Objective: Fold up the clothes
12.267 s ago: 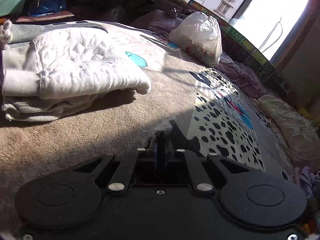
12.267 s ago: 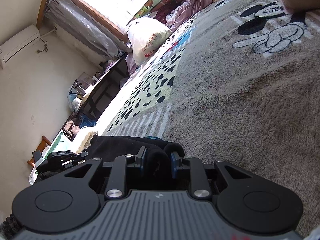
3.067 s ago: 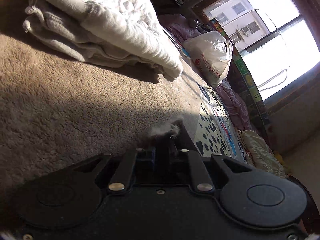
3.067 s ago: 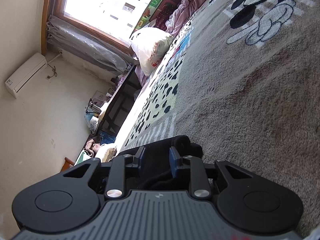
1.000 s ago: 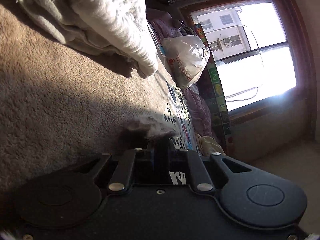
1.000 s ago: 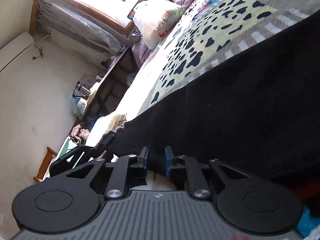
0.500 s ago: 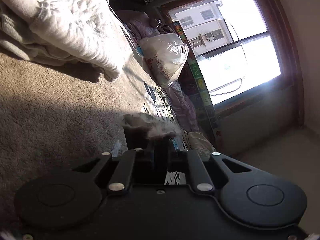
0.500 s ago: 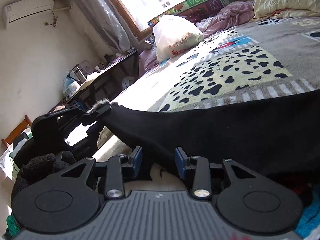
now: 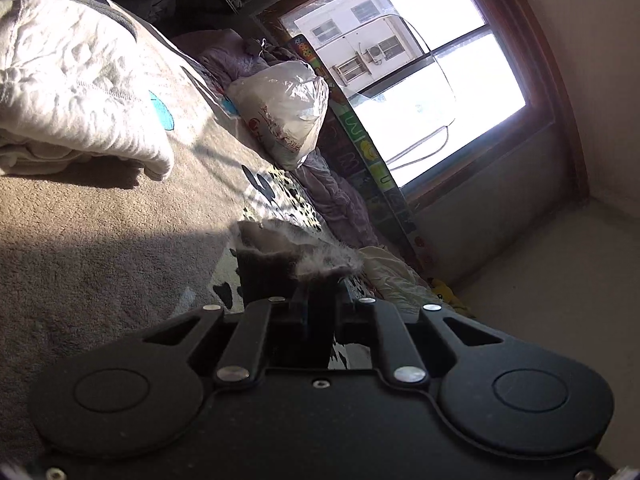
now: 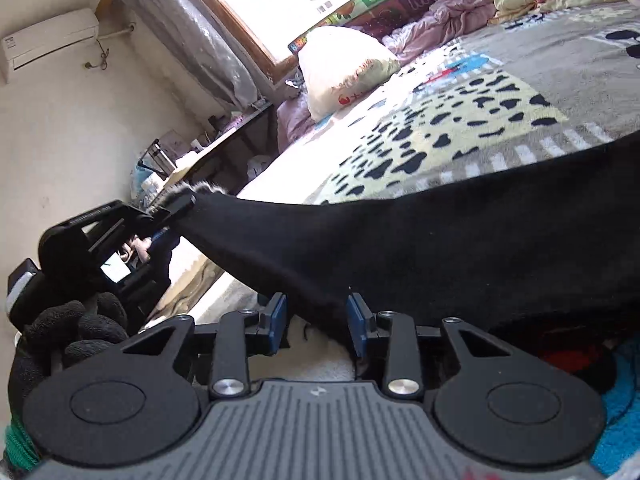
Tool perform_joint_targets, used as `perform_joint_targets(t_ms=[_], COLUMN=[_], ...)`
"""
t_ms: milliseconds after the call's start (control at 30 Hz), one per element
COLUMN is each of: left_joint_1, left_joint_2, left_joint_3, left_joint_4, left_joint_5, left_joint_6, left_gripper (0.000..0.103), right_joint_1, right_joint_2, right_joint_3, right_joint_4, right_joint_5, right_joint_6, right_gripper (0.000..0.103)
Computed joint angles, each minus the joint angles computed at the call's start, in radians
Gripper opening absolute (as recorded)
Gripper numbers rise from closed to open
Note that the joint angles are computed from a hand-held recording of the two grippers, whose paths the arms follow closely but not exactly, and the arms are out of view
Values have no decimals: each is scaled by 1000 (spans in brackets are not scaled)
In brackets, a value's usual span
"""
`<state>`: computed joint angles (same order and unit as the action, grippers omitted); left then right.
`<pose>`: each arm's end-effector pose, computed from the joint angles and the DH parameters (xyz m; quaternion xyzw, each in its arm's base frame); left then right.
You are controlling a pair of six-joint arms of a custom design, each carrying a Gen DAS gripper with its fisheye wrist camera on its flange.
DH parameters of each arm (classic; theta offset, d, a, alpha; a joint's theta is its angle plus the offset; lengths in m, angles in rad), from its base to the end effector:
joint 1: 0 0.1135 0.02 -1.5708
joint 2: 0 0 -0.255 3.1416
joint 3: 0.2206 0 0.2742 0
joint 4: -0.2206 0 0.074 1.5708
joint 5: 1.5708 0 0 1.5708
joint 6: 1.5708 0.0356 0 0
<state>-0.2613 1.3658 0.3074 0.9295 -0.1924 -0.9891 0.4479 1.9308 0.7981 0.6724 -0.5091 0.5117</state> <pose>0.2525 -0.0605 0.1454 -0.3254 0.6762 -0.3260 0.5750 0.3276 0.1767 0.0886 -0.1064 0.8262 0.4253 0.3538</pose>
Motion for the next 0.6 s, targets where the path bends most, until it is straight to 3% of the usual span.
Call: perform_joint_targets(t_ms=[100,200,267,467,500,600], left_joint_1=[-63,-154,-222,-424,-453,-528], left_joint_2=[-26,-27,4,213,259,416], left_joint_3=[52,129,198,469,528,711], left_joint_4=[-28,-88,-139,-309,-352,-483], left_joint_5=[-5,-35,-70,-197,-222,-304], left_joint_6=[97,202,268,460,498,600], left_gripper=[9,9,9,9,9,9], right_joint_1=[-30,-95,-164,-519,-573,-742], right_joint_2=[9,-33,-95,-169,-144,18], right_joint_3=[39,-31,-82,-20,2,55], right_joint_4=[-78,-7,-25,-339,-345,-113], right_joint_5=[-75,-193,-287,-601,-636,-754], right_joint_6=[-25,20,-28,-221,-229,-56], right_gripper=[35,36,40,50,51,53])
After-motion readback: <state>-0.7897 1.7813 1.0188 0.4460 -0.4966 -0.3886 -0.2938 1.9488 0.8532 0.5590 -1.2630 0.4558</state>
